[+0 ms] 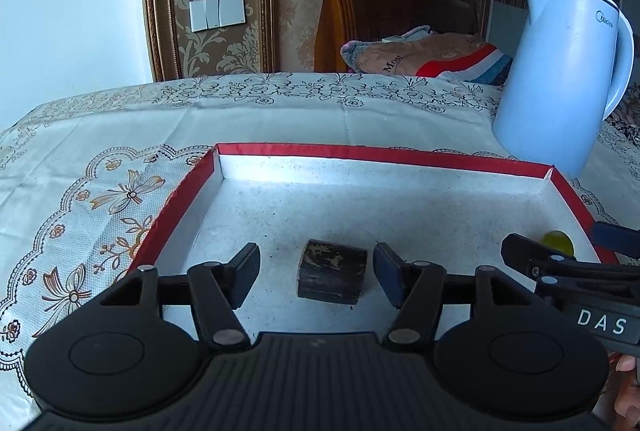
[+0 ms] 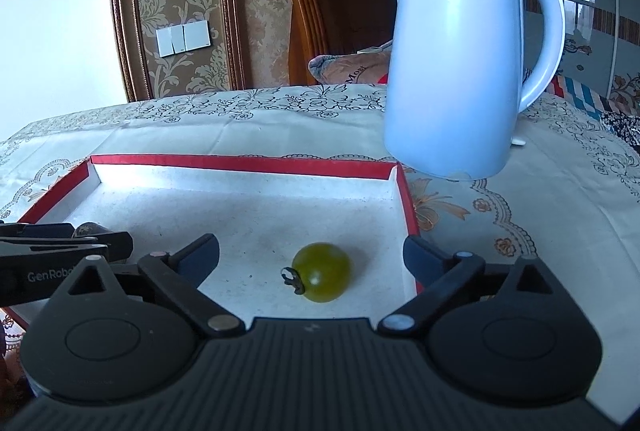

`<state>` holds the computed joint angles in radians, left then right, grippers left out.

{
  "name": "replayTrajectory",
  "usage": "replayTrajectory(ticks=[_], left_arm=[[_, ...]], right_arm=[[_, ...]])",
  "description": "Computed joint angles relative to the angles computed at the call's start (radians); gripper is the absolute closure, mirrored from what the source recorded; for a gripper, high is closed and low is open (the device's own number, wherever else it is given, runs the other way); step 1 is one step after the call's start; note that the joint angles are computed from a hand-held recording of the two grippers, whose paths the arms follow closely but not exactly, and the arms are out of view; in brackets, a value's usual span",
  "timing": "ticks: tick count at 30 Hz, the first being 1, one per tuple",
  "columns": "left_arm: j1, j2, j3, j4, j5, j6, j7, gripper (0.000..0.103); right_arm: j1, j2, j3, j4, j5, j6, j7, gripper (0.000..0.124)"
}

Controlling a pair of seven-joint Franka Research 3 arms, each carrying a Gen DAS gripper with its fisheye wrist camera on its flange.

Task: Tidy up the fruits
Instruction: 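Carry the green tomato and dark chunk into the red tray while both tools open, then lift both open tools out of the tray back toward the loose fruit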

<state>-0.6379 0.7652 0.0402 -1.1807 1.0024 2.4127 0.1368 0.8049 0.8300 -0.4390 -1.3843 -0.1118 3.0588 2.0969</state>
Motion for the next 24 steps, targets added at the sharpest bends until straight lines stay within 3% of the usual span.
replayTrajectory(ticks=[14, 24], left_arm=[[-0.012, -0.042, 0.005, -0.065, 0.063, 0.010, -0.047, 0.037], [-0.010, -0.139, -0.010, -0.209, 0.168, 0.026, -0.179, 0.034]], right_arm=[[0.034, -0.018, -0.028, -0.055, 0.045, 0.056, -0.041, 0.021], [0.072, -0.054, -0.049, -0.135, 0.124, 0.110, -0.111, 0.021]])
